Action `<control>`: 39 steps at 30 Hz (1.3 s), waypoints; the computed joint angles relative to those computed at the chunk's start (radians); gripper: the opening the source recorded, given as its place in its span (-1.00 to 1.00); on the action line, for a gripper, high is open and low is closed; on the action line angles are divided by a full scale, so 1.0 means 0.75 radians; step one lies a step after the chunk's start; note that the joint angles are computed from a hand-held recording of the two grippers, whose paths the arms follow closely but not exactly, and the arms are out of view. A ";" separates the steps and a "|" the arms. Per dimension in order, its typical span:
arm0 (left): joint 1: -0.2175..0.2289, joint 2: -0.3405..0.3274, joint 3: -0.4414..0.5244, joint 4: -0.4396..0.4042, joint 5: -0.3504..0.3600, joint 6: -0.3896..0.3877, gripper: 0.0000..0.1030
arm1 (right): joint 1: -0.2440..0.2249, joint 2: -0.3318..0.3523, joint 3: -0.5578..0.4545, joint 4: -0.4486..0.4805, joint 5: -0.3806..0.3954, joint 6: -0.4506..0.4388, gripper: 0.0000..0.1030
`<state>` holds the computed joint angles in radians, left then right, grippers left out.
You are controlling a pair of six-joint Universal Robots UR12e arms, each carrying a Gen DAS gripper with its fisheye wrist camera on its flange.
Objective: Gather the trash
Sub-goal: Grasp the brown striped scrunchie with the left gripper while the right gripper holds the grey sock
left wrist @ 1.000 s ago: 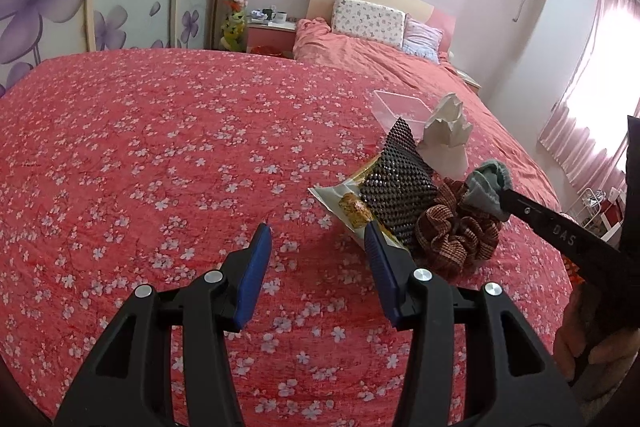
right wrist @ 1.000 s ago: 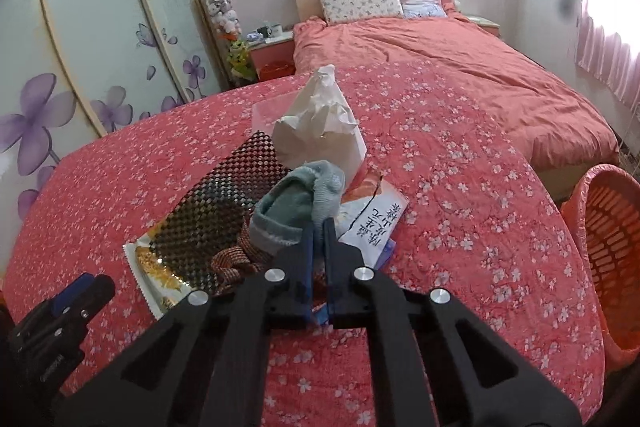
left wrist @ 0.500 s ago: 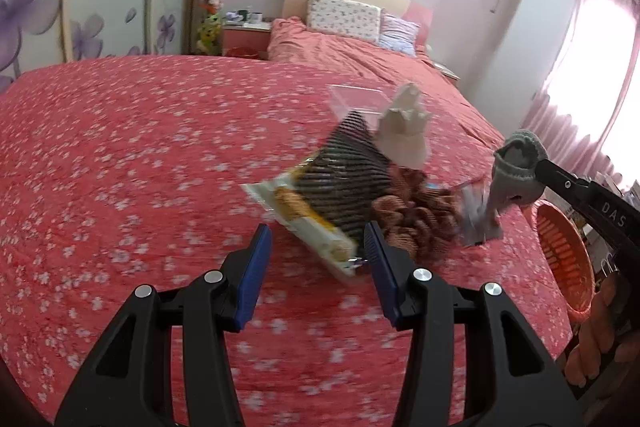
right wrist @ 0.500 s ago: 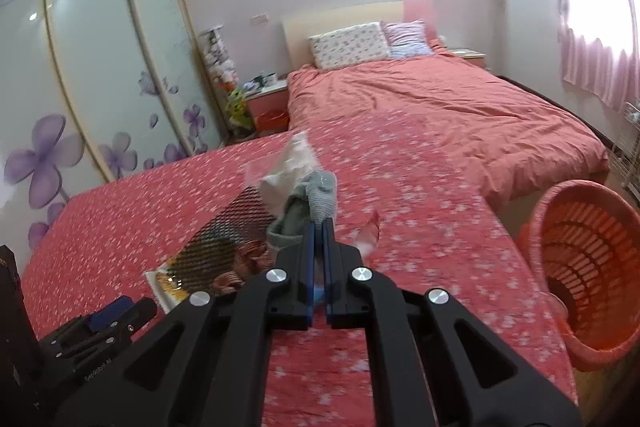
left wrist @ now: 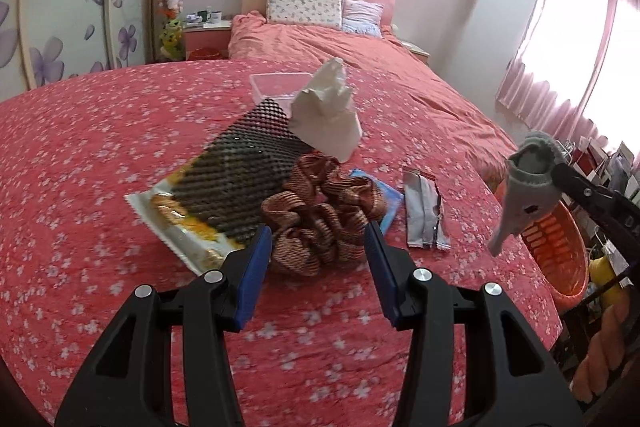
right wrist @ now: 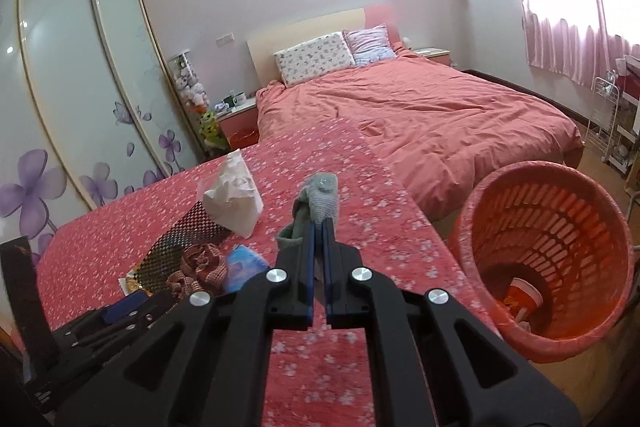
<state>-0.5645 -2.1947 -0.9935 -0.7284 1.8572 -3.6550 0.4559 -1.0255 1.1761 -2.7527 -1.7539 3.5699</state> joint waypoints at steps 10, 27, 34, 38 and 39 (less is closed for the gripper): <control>-0.017 -0.057 0.085 -0.078 0.012 0.020 -0.06 | -0.016 -0.046 0.084 -0.037 -0.048 0.011 -0.91; -0.018 -0.082 0.114 -0.051 0.026 0.033 -0.85 | -0.040 -0.085 0.165 -0.056 -0.056 0.057 -0.91; -0.027 -0.071 0.107 0.041 0.016 0.043 -0.86 | -0.046 -0.110 0.200 -0.076 -0.076 0.071 -0.91; -0.034 -0.073 0.118 0.081 0.004 0.058 -0.86 | -0.051 -0.123 0.220 -0.088 -0.086 0.077 -0.91; -0.036 -0.075 0.122 0.093 -0.002 0.063 -0.86 | -0.052 -0.127 0.227 -0.093 -0.092 0.080 -0.91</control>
<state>-0.5917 -2.2508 -0.9017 -0.6587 1.8559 -3.6080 0.4171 -1.1208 1.3461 -2.8225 -1.8231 3.6298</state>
